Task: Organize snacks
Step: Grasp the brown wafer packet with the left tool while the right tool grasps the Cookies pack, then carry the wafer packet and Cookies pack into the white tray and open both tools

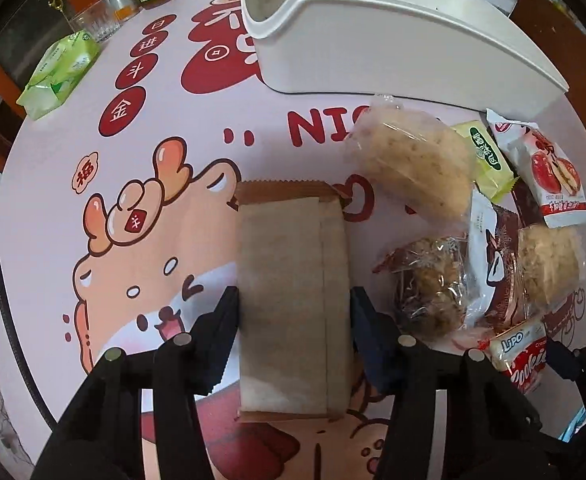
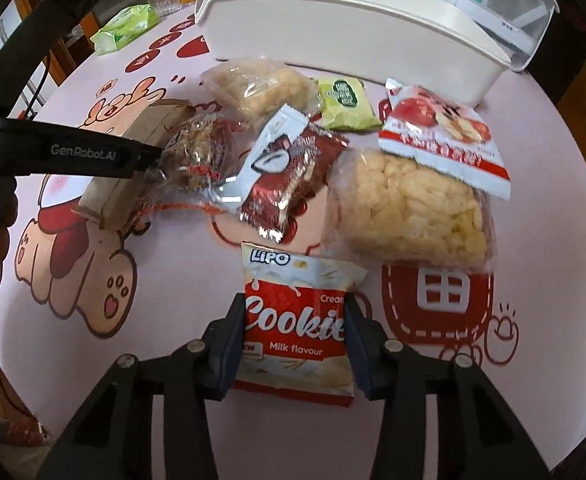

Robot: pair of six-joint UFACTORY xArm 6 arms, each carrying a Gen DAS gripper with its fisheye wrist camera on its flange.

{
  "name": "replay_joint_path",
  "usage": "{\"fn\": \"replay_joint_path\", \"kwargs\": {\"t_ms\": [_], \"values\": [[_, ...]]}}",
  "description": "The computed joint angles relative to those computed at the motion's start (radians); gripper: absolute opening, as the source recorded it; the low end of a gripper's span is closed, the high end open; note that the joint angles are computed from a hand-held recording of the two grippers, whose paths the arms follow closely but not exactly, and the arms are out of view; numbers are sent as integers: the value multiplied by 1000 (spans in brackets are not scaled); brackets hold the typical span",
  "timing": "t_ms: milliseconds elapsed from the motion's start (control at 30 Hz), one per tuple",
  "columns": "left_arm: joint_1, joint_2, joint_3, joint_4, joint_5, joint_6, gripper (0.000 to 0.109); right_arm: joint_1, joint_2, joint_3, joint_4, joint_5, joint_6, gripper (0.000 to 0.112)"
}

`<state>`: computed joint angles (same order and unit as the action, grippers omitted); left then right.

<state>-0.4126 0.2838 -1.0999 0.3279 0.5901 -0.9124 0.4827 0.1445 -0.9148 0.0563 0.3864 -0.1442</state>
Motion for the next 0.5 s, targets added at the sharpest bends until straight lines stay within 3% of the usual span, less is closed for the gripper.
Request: {"fn": "replay_joint_path", "kwargs": {"t_ms": [133,367,500], "values": [[-23,-35,27,-43,12,7,52,-8,-50,50,-18,-6,5,45],[-119,-164,102,87,85,-77,52,-44,-143,115,-31,-58,-4,45],[-159,-204,84,115,108,-90,52,-64,-186,130,31,-73,-63,45]]}}
